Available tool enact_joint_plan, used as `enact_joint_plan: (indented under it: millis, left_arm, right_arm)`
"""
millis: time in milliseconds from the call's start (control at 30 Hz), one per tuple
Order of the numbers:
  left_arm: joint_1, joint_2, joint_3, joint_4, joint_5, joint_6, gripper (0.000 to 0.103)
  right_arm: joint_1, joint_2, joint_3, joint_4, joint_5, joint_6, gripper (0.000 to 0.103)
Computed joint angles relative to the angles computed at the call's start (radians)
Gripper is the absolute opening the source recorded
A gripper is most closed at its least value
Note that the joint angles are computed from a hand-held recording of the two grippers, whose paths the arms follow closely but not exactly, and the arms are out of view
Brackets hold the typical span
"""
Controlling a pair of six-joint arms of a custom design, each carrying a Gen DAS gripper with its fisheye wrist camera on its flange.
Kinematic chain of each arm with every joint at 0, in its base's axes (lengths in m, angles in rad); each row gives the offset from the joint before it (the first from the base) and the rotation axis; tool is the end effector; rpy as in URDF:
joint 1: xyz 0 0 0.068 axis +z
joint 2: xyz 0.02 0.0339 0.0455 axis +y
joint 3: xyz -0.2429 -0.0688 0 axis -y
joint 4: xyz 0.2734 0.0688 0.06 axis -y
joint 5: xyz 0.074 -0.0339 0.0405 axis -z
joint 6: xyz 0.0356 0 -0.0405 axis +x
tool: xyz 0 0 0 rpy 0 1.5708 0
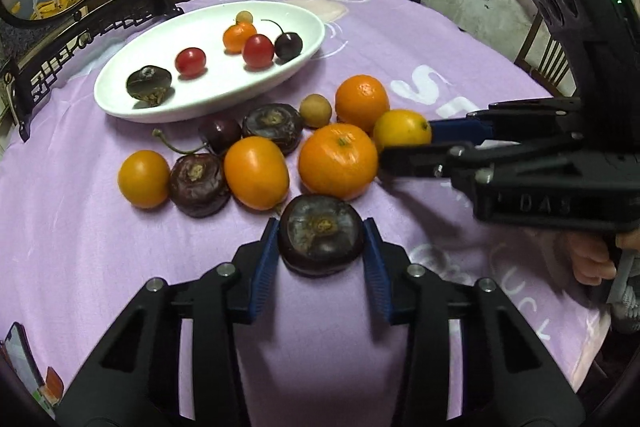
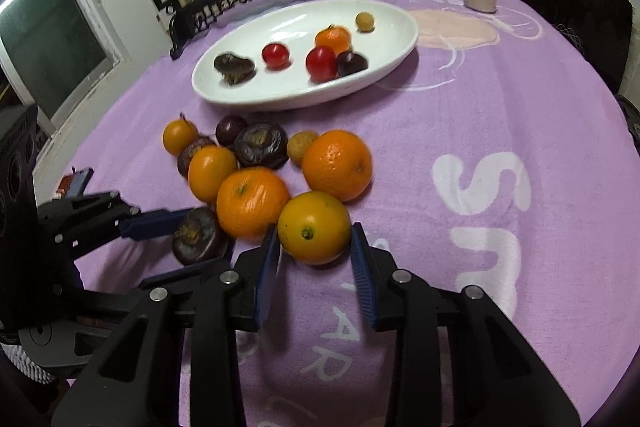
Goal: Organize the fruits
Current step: 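Grasp an orange with the right tool while the left tool grasps a dark purple fruit, lift, then carry both fruits onto the white plate and open both tools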
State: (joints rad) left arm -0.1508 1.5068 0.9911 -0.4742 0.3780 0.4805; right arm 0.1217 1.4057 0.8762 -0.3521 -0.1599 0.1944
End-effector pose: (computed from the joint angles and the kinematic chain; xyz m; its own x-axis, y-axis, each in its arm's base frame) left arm 0.3249 -0.0627 0.1838 -0.5758 0.5220 -0.6292 0.6834 0.7298 -0.0199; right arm 0.3127 0.0440 0.1826 -0.7942 0.0950 -0.6002 -0.0682 0.9675 0.2434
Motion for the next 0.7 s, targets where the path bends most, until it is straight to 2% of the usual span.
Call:
enact_joint_plan:
  millis: [167, 300, 400, 533, 700]
  left_arm:
    - [0.068, -0.053, 0.003, 0.012, 0.045, -0.048, 0.043]
    - [0.091, 0.022, 0.125, 0.012, 0.008, -0.106, 0.043]
    - [0.075, 0.135, 0.277, 0.016, -0.049, -0.162, 0.043]
    - [0.058, 0.265, 0.444, -0.022, -0.053, -0.214, 0.043]
    - [0.040, 0.390, 0.575, -0.028, -0.092, -0.256, 0.043]
  right_arm:
    - [-0.057, -0.080, -0.049, 0.033, -0.031, 0.036, 0.036]
    - [-0.084, -0.063, 0.009, 0.016, -0.054, 0.030, 0.036]
    - [-0.069, 0.013, 0.128, -0.020, -0.028, -0.006, 0.036]
    - [-0.041, 0.171, 0.314, -0.055, -0.031, -0.028, 0.036]
    - [-0.007, 0.340, 0.478, -0.089, -0.011, -0.049, 0.036]
